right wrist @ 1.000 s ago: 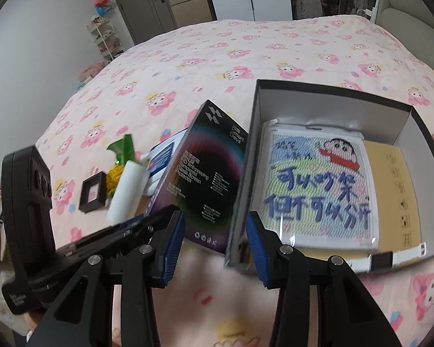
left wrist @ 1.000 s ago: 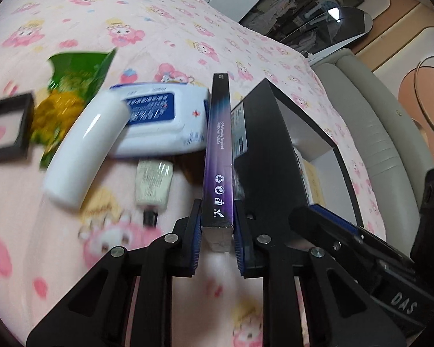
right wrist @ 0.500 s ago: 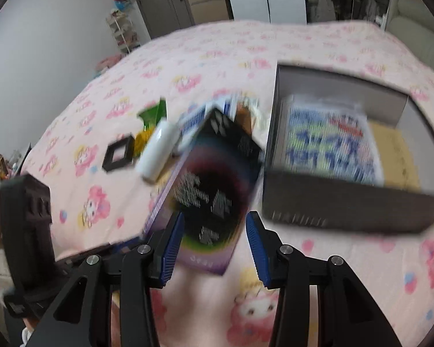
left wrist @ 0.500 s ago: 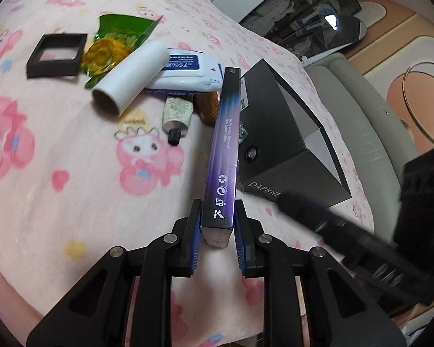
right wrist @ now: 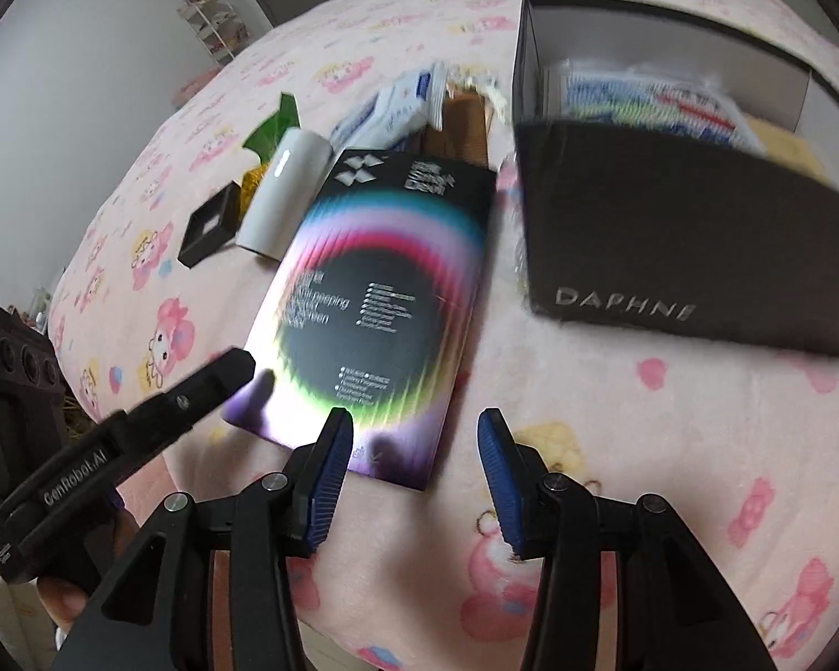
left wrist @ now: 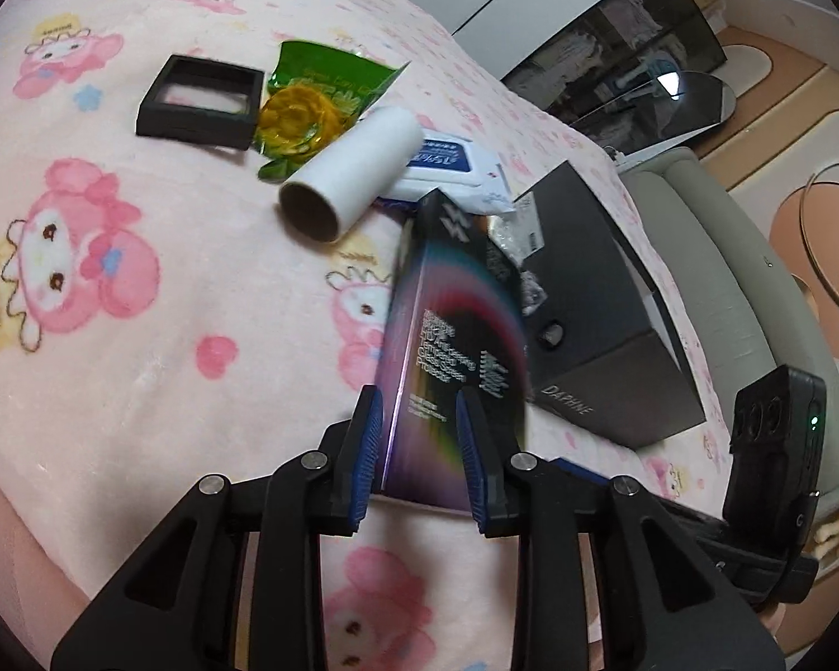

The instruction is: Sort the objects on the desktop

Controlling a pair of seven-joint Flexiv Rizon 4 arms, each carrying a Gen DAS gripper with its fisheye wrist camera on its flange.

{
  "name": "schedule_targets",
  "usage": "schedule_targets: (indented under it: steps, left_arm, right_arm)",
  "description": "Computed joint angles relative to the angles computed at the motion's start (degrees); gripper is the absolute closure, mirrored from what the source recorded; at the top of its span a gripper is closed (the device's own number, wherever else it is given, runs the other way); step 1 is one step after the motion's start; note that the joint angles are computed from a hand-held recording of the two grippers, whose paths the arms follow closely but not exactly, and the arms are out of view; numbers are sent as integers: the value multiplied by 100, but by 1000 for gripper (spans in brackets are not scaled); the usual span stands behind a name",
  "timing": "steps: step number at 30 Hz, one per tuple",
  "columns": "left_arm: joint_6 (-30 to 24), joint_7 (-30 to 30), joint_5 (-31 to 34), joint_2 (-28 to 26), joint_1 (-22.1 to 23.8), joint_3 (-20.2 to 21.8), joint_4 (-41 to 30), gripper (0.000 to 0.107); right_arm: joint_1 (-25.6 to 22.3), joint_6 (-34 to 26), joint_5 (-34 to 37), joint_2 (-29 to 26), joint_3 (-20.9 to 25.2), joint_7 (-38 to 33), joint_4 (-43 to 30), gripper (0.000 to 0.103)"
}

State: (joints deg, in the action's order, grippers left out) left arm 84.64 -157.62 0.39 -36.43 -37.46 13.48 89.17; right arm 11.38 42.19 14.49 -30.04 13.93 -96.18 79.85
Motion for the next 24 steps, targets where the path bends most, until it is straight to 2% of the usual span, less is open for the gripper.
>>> schedule_targets:
  steps: [3, 5, 9, 11, 14, 16, 20, 24]
  left_arm:
    - [-220, 180, -92, -58, 169, -221, -60, 81]
    - [-373, 156, -32, -84, 143, -176, -134, 81]
    - [-348, 105, 42, -105, 192, -227, -148, 81]
    - [-422, 78, 124, -108, 128, -150, -202, 81]
    - [-685, 4, 330, -110, -12, 13, -345, 80]
    - [-757, -22, 449, -69, 1, -38, -358, 80]
    - [-619, 192, 371, -1, 260, -533, -263, 80]
    - [-977, 391, 302, 40, 182, -754, -323, 80]
  right_arm:
    - [18, -94, 36, -141, 18, 9, -86, 58]
    - [35, -46, 54, -218, 17, 44, -113, 54]
    - [13, 304, 201, -316, 57, 136, -132, 53]
    - [-55, 249, 317, -412, 146, 114, -267, 53]
    - [-63, 218, 344, -404, 187, 64, -286, 58]
    - [-28, 282, 285, -328, 157, 48, -187, 61]
    - [-151, 161, 356, -83, 169, 8, 23, 63]
    - [-273, 86, 510, 95, 144, -41, 285, 63]
